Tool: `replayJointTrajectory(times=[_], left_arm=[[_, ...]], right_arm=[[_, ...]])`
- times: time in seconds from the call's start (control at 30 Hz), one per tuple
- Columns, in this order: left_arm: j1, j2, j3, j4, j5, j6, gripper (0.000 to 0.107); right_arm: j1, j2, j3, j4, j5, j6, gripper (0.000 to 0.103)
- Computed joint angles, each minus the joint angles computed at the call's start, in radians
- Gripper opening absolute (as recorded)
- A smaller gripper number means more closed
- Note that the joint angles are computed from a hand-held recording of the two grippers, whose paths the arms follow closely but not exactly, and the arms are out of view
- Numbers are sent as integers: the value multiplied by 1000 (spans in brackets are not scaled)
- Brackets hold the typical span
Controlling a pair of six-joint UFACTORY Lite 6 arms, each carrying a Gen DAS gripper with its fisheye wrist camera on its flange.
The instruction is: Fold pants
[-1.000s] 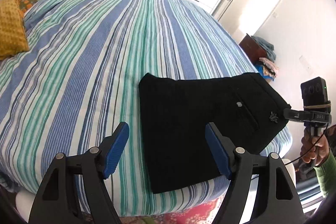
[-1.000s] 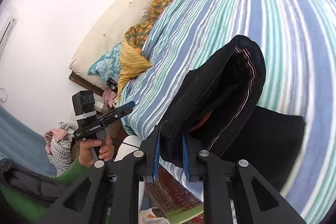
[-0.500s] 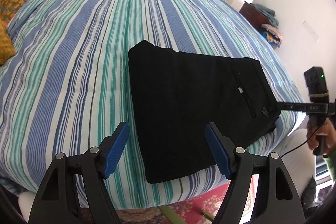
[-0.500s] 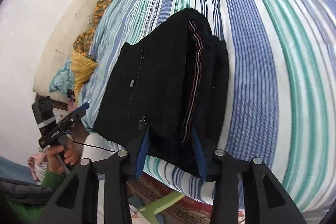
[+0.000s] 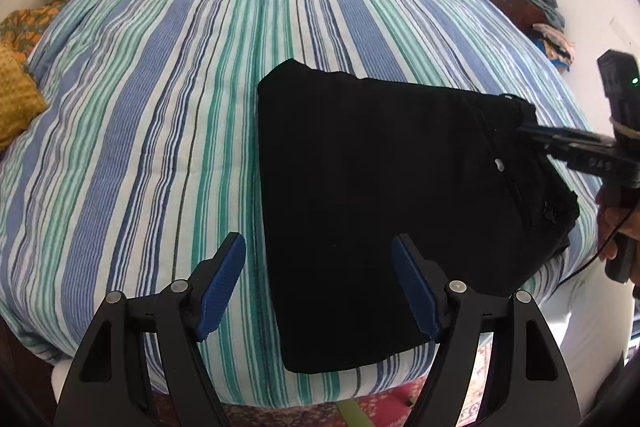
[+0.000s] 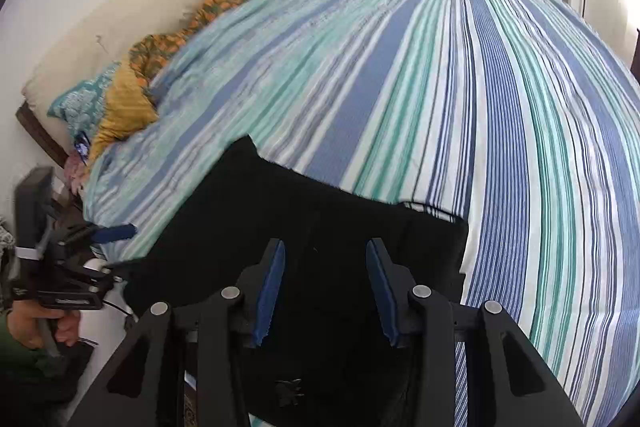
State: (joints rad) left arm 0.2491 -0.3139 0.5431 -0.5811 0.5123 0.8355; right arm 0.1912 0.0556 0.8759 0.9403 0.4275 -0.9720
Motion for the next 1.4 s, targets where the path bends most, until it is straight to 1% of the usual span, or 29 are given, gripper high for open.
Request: replayJointTrajectory(times=[0.07,0.13,0.17,0.27,0.33,0.4,0.5,0.57,0.63,0.67,0.7,0.73,0.77,0.8,0.83,0.97,1.2,1.3,1.4], left_arm=[[-9,-1,-3,28,-13,-23,77],[-15,-4,-7,47,-21,-36,77],[-16,-3,-8,53,-25,-40,77],[-20,6,-9,62,-30,-45,77],[-18,-12,-17,64,-25,-44,77],[-8,-42,-29,50,-8,-23,77],[-4,-89,-66,6,17,26,77],[-30,-113,-106,-9,6,42,77],[-80,-117,-138,17,-27,1,78],[-104,-121,-156,30,-53,-20,81],[-116,-122,-167,26,-69,-16,85],[-126,-123,-178,26,-88,-16,85],[-122,-117,-178,17,-90,-6,86],[-111,-110,-173,1,-83,10,87],[-97,-105,-169,-16,-74,29,88],[-71,-89,-170,-64,-71,85,90],[-61,-75,-182,-114,-85,138,91],[-65,-77,-187,-112,-93,136,92],[-75,-79,-190,-99,-102,119,92]], right_arm=[[-27,96,-4,34,-15,-38,41],[-52,82,-55,150,-23,-164,40],[-48,70,-63,156,-31,-171,40],[-26,32,-63,54,-41,-69,40],[-8,-15,-77,16,-42,-10,40],[-11,-138,-134,-18,-22,36,40],[7,-419,-265,-121,27,144,40],[32,-577,-363,-163,61,206,40],[88,-656,-456,-256,37,324,40],[109,-645,-496,-263,9,340,40],[113,-629,-539,-229,-24,314,40],[102,-630,-579,-153,-47,254,41],[88,-640,-611,-54,-66,166,41],[84,-649,-627,4,-80,117,41],[92,-638,-626,19,-97,110,41],[131,-644,-633,-39,-142,185,41],[160,-666,-655,-59,-175,243,41],[152,-673,-662,-32,-169,216,41],[127,-674,-669,39,-153,138,41]])
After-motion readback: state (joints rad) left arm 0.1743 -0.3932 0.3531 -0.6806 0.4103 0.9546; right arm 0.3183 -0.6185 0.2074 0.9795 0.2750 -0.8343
